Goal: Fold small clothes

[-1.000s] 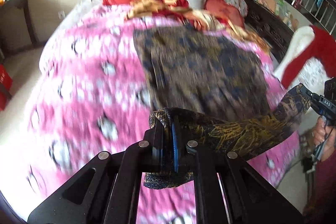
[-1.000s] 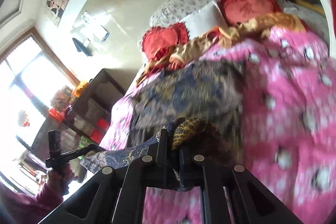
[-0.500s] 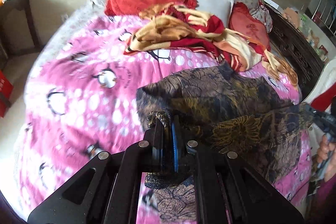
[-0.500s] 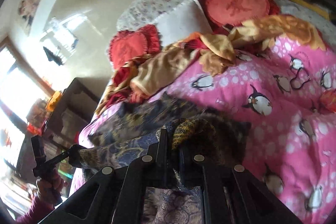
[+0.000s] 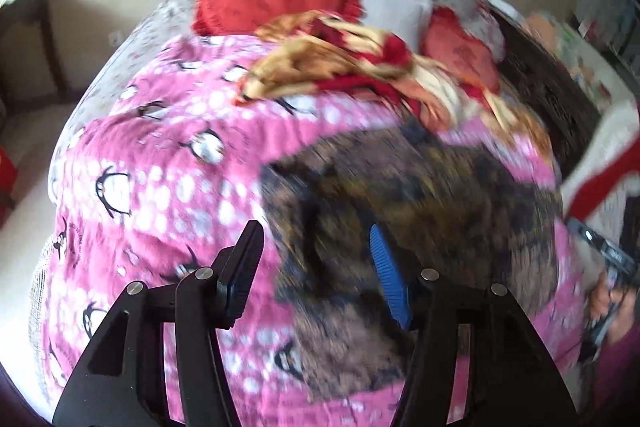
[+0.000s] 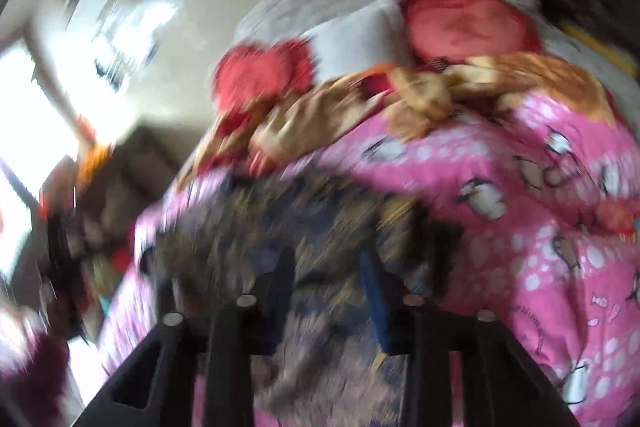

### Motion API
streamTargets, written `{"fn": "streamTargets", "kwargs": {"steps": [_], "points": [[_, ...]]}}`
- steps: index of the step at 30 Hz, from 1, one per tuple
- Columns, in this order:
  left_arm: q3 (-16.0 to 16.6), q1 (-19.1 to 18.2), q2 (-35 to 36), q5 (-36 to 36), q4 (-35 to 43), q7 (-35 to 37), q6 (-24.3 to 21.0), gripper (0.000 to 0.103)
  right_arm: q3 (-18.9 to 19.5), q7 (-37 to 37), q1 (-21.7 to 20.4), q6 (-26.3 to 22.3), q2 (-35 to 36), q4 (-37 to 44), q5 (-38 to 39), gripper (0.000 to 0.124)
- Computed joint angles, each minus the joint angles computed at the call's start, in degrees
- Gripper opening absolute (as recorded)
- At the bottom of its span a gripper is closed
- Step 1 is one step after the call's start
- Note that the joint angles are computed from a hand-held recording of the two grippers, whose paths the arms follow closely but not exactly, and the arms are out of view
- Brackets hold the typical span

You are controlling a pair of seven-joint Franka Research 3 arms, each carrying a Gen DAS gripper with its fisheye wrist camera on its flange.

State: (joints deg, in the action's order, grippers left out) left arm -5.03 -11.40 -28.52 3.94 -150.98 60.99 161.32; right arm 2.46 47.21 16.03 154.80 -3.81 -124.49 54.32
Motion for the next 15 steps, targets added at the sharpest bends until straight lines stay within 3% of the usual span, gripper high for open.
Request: {"fn": "streamTargets", "kwargs": {"steps": [3, 6, 9, 13, 15], "points": [[-1.76, -1.90, 2.46, 0.99, 0.69, 1.54, -3.00, 0.055, 1.76, 5.80, 0.70, 0.68, 1.77, -0.68, -11.30, 0.029], [-4.73, -1.46, 9.38, 3.94, 5.16, 1.55, -9.13, 0.055, 2.66, 12.08, 1.58, 1.94, 6.35, 0.89, -21.36, 0.029], [-6.41, 0.67, 13.94, 8.98, 9.23, -0.29, -10.89, 0.055, 3.83, 10.04, 1.71, 5.32, 10.27, 4.45, -19.32, 0.029], [-3.37, 2.19, 17.90, 5.90, 15.23, 0.26, -7.50, 0.055, 6.34, 6.90, 0.11, 10.30, 16.46, 13.79, -11.77, 0.029], [-2.33, 3.79, 20.48, 4.22, 19.14, -0.86, -6.45, 0.054, 6.08, 9.04, 0.25, 10.40, 19.55, 18.27, -13.24, 0.029]]}}
